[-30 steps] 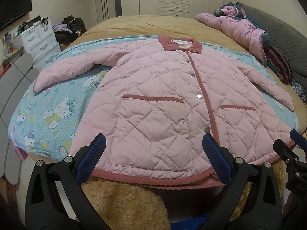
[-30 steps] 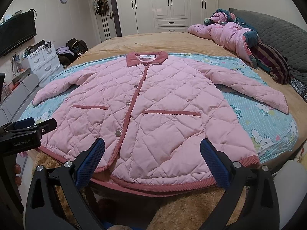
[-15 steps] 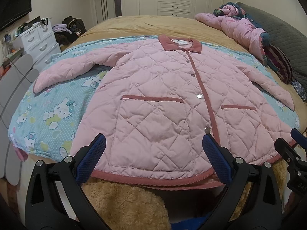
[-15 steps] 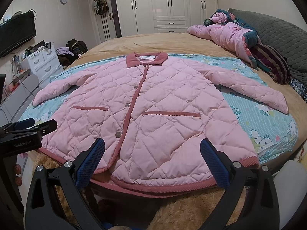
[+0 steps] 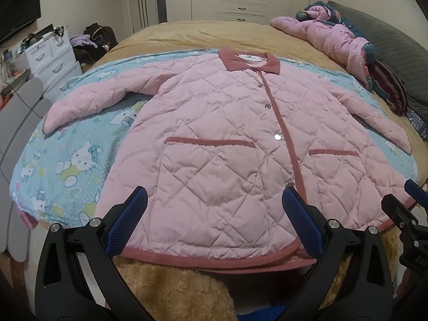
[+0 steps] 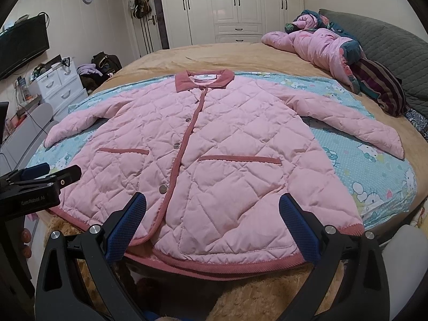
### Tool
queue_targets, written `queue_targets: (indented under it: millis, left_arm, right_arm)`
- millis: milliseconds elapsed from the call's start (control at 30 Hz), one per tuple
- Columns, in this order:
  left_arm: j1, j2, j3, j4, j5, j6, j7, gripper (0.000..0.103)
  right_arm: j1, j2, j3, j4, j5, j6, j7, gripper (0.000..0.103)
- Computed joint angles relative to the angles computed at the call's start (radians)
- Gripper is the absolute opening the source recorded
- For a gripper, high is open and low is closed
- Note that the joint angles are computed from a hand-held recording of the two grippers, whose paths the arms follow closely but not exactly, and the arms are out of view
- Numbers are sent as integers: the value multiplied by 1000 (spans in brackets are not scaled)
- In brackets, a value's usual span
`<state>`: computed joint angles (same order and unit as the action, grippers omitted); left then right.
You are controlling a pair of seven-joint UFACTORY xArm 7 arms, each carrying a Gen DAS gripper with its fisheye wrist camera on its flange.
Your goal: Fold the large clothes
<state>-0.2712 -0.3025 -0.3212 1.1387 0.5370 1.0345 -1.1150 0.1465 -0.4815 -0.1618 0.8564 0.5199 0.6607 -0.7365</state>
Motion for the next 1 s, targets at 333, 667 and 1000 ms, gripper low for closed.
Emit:
queue_targets:
  millis: [333,667,1000]
  left_arm:
    - [10,68,44,56,-15,-62,57,94]
    - [18,153,91,139,-12,-91,89,94]
    - [8,266,135,280,46,-74,91,94]
  right_arm:
    - [-8,101,25,101,4,-2,31,99]
    - [-31,247,59,272,42,48,47,99]
    - [-72,400,125,454,53,58,92,99]
